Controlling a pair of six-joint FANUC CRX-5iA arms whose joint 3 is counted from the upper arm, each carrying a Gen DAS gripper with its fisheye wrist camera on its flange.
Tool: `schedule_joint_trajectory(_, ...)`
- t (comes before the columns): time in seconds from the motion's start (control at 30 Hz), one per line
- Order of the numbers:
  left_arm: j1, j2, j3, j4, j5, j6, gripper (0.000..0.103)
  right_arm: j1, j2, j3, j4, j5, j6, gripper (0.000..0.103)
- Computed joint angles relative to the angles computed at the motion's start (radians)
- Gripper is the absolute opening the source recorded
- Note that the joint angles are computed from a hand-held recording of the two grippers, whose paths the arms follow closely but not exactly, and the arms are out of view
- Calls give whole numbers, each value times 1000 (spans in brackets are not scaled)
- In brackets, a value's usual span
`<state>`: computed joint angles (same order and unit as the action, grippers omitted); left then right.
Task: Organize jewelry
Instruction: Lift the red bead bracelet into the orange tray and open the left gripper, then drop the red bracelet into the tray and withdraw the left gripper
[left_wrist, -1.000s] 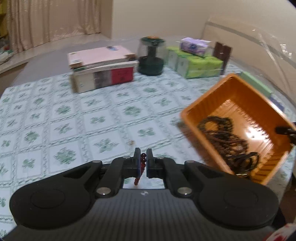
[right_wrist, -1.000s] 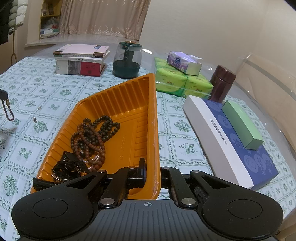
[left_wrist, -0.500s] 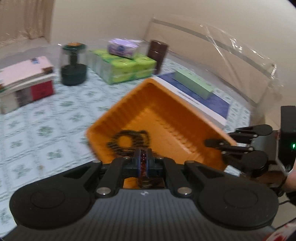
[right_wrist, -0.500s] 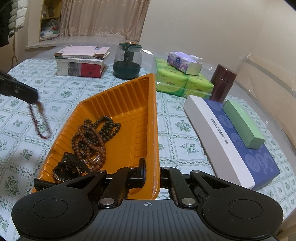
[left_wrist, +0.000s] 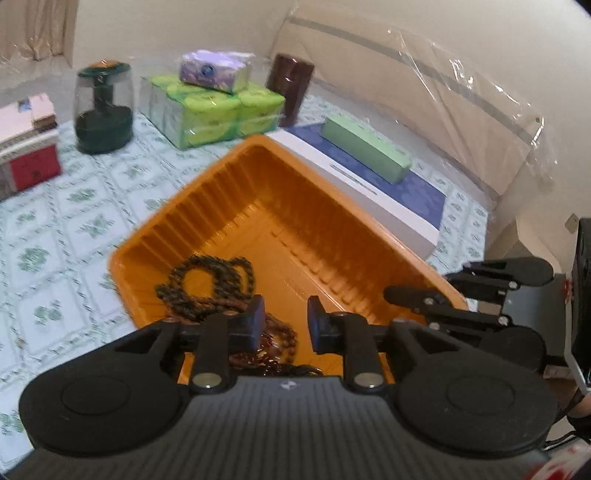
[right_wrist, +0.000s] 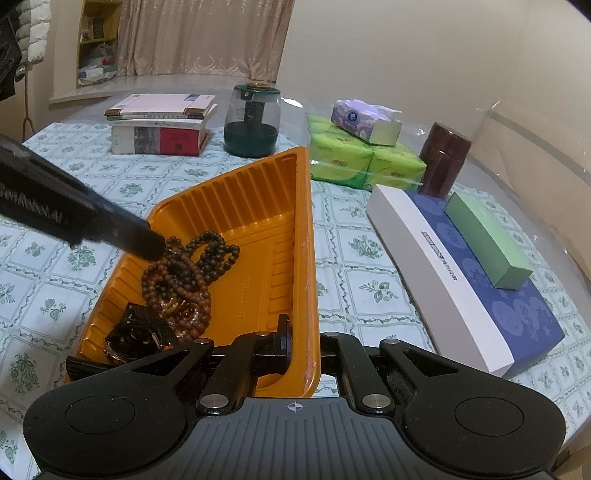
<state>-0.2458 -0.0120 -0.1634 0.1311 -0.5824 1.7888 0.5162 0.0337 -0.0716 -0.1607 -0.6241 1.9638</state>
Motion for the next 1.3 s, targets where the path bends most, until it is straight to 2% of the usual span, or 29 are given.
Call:
schedule_joint_trajectory(0.17, 59, -99, -39, -104, -27, 100, 23, -6, 2, 5, -15, -6, 5, 5)
schedule_joint_trajectory(0.37, 167, -239, -94, -268, -147, 262, 26, -18, 13, 23, -35, -22, 12, 5)
schedule_joint_trajectory(0.5, 207, -296, -139, -325, -184, 332, 27, -17, 17, 26, -30, -25, 5, 5)
schedule_joint_trajectory(0.6, 201, -313, -166, -385, -198, 393, 27, -17, 18, 27, -26, -29, 1, 5)
schedule_joint_trajectory(0.7, 177, -312, -192, -435, -199, 445, 27, -22, 24, 34, -32, -37, -2, 5)
schedule_joint_trajectory(0.9, 112, -244, -219, -504, -147, 564, 28, -30, 30, 45, -49, -50, 7, 5)
schedule_joint_trajectory(1.07, 44, -182, -193, -634, -123, 693, 28, -35, 37, 53, -54, -61, 10, 5)
schedule_joint_trajectory(1.3, -1, -105, -145, -727, -148, 710, 28, -34, 43, 54, -46, -62, -1, 5)
